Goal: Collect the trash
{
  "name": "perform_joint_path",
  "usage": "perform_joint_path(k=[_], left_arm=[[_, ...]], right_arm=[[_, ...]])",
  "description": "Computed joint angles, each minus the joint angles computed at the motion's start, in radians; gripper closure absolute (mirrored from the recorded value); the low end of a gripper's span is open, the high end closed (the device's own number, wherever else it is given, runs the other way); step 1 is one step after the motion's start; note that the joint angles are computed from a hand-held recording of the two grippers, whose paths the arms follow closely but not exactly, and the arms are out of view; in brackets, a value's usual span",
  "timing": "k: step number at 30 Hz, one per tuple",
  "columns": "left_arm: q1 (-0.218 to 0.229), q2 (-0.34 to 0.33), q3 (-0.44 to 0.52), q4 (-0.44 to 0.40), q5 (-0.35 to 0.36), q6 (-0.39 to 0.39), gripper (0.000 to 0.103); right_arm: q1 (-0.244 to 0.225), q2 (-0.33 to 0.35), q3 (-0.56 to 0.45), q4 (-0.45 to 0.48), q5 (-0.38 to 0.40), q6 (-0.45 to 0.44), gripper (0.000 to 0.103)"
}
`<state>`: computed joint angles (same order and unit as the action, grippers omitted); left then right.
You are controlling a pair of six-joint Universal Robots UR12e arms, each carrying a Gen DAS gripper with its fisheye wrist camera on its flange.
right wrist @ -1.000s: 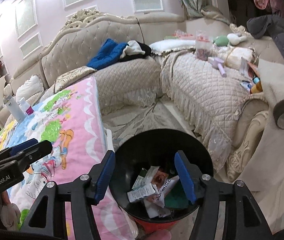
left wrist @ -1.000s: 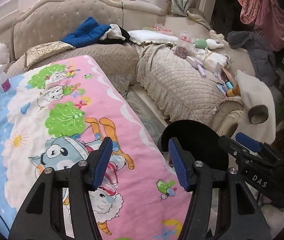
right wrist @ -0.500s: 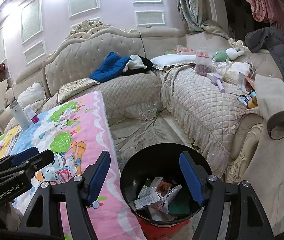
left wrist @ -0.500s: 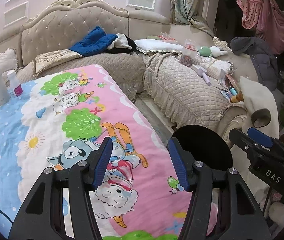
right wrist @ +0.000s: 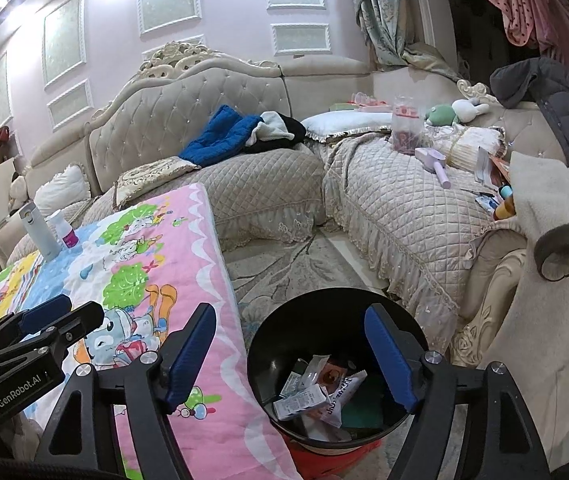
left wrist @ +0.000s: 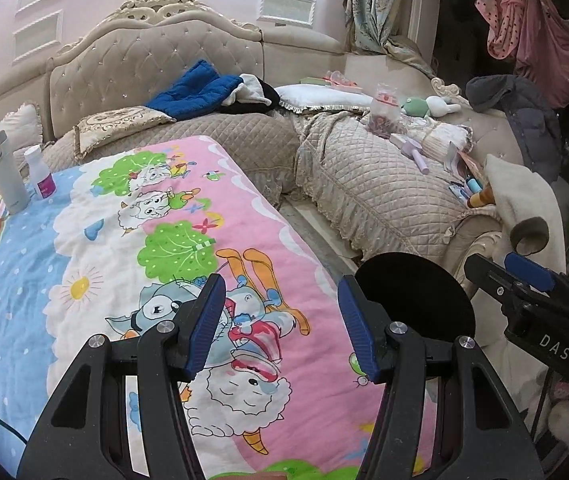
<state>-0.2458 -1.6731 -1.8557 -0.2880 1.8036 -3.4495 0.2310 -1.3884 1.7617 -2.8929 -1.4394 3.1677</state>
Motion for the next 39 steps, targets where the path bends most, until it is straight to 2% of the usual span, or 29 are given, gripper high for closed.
perform_joint_path(k=[39], left_arm=[[0.003,0.007,-0.013,-0.003,-0.001,0.006,0.046]], right_arm=[[0.012,0.005,-0.012,0.026,-0.003,0.011,0.026]])
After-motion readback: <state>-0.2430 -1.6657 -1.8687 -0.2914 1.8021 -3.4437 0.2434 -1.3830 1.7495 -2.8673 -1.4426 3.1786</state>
